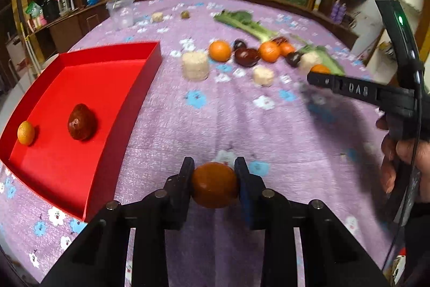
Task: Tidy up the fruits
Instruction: 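Grasp a mandarin with the left tool while the right tool grasps another mandarin, then carry both mandarins over the red tray and release them from both tools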
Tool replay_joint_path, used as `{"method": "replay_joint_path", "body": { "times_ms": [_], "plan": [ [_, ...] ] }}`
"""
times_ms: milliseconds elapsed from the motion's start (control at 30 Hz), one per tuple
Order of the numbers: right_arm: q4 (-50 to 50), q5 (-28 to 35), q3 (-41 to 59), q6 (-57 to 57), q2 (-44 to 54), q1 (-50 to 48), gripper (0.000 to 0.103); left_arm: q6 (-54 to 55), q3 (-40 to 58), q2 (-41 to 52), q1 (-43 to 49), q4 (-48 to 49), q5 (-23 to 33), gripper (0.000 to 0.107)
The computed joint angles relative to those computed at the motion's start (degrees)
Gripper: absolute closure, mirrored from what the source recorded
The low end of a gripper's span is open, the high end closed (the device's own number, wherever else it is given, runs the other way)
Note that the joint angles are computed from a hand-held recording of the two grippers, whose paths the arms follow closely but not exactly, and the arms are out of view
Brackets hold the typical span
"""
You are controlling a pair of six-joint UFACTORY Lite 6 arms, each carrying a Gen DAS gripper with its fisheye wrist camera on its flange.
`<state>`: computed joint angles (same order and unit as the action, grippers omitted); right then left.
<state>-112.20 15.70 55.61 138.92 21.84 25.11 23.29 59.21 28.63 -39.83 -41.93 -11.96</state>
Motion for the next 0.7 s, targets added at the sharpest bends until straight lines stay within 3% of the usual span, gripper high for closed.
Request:
{"method": "replay_joint_path", "body": {
  "times_ms": [133, 233, 333, 567, 700],
  "plan": [
    [2.04, 3.45, -8.42, 1.13, -9.27, 4.54, 0.069, -5.81, -4.32, -4.82, -0.97, 5.49, -1.94, 0.077],
    [6.12, 5.99, -12.54, -0.46, -14.8, 8.67, 0.069, -17.65, -8.92, -9.77, -0.57, 17.54, -3.78, 0.077],
    [10.38, 8.44, -15.19, -2.2, -18.66, 12.92, 0.069, -23.62, -13.13, -14.33, -0.1, 23.77, -5.82, 0.077],
    [14.63, 12.15, -15.46, -2.36, -20.72, 21.25, 0.069, -21.65, -17.38, -20.27, 1.78, 20.41, -6.55, 0.077],
    [15.51, 12.2, -11.37, -4.21, -17.78, 23.5, 0.069, -14.36, -18.84, -22.96, 4.28, 11.42, -6.05, 0.077]
  ]
}}
